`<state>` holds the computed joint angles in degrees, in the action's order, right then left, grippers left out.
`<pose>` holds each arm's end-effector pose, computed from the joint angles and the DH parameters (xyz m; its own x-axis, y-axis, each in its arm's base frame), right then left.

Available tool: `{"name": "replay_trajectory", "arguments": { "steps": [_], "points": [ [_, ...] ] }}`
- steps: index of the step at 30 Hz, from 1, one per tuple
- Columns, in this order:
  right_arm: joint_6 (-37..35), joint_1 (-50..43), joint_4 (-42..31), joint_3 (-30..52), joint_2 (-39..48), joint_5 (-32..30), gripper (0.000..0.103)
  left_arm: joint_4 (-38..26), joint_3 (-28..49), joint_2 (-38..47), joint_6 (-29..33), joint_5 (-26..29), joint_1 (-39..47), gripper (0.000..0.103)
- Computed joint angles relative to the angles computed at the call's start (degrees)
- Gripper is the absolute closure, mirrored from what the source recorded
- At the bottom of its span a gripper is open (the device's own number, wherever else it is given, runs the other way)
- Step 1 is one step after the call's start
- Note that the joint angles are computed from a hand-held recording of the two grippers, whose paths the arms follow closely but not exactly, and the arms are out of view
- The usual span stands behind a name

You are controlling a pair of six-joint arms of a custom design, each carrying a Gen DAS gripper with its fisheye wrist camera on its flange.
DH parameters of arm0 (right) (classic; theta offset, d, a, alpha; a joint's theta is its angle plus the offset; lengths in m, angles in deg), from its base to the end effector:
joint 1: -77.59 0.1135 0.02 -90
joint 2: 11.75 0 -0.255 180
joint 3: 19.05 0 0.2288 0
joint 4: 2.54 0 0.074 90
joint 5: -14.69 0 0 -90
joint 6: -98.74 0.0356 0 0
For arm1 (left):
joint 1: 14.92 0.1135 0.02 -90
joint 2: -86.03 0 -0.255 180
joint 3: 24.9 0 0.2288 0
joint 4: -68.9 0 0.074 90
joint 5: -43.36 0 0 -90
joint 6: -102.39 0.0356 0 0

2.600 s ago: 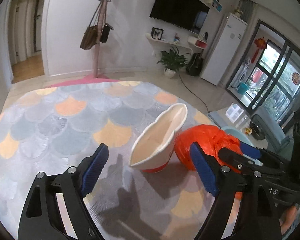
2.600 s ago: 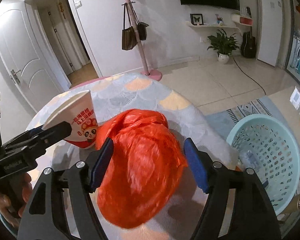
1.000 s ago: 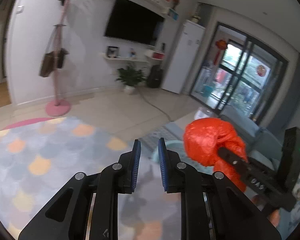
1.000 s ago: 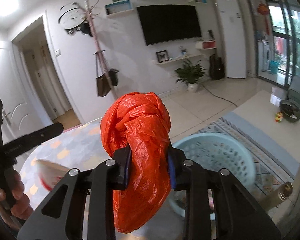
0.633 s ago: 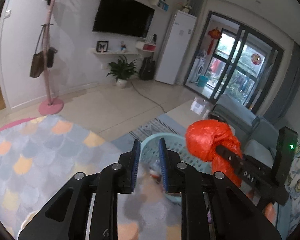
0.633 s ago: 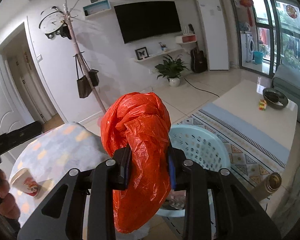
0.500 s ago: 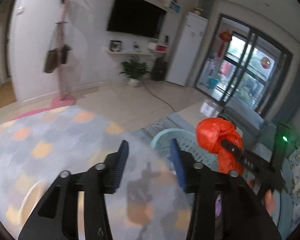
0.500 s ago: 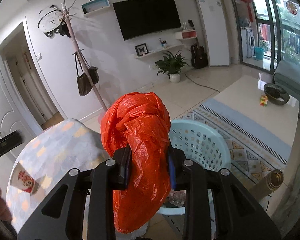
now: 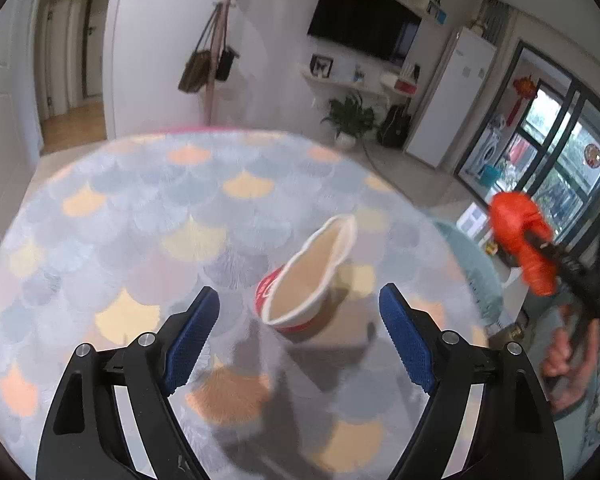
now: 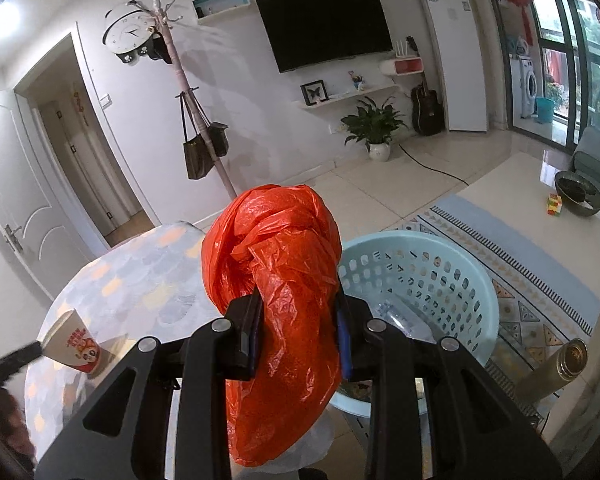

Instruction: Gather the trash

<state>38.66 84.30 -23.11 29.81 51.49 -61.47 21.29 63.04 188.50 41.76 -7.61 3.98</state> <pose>0.2153 0.0168 0.2222 -0.4526 0.4344 -0.7788 0.3542 0.8890 0.2901 0.3328 0.0902 0.2152 -0.7158 0.1576 -0.6803 0.4336 0.8640 -0.2560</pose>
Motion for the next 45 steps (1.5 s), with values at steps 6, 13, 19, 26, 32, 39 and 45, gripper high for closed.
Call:
{"name": "replay_trajectory", "arguments": {
  "steps": [6,13,19,26,32,39,45],
  "points": [
    [0.47,0.23,-3.51,-0.41,-3.79,1.34,0.077,2.81,1.08,4.07,-2.81,-2.63,-4.51,0.06],
    [1.58,1.63,-5.46,0.31,-5.26,4.06,0.077,3.34,0.56,1.82,-3.68,-0.28,-7.03,0.073],
    [1.12,-2.36,-5.37,0.57,-6.11,3.06,0.077,1.45,3.3,-1.81,-6.32,3.04,-14.66,0.072],
    [5.19,-13.55,-6.18,1.93,4.4,-3.9,0.077,4.97,6.53,-0.27,-11.66,-0.37,-30.58,0.072],
    [6.55,-17.69,-0.28,0.54,14.73,-8.15,0.075,5.79,13.47,9.41,-15.11,-4.22,-40.03,0.071],
    [8.66,-18.46,5.02,-0.05,19.95,-9.09,0.061,5.62,20.04,18.08,-17.41,-7.19,-43.56,0.052],
    [8.15,-18.29,6.61,-1.1,19.48,-8.88,0.055,6.35,18.28,17.27,-17.81,-6.28,-41.28,0.032]
  ]
}}
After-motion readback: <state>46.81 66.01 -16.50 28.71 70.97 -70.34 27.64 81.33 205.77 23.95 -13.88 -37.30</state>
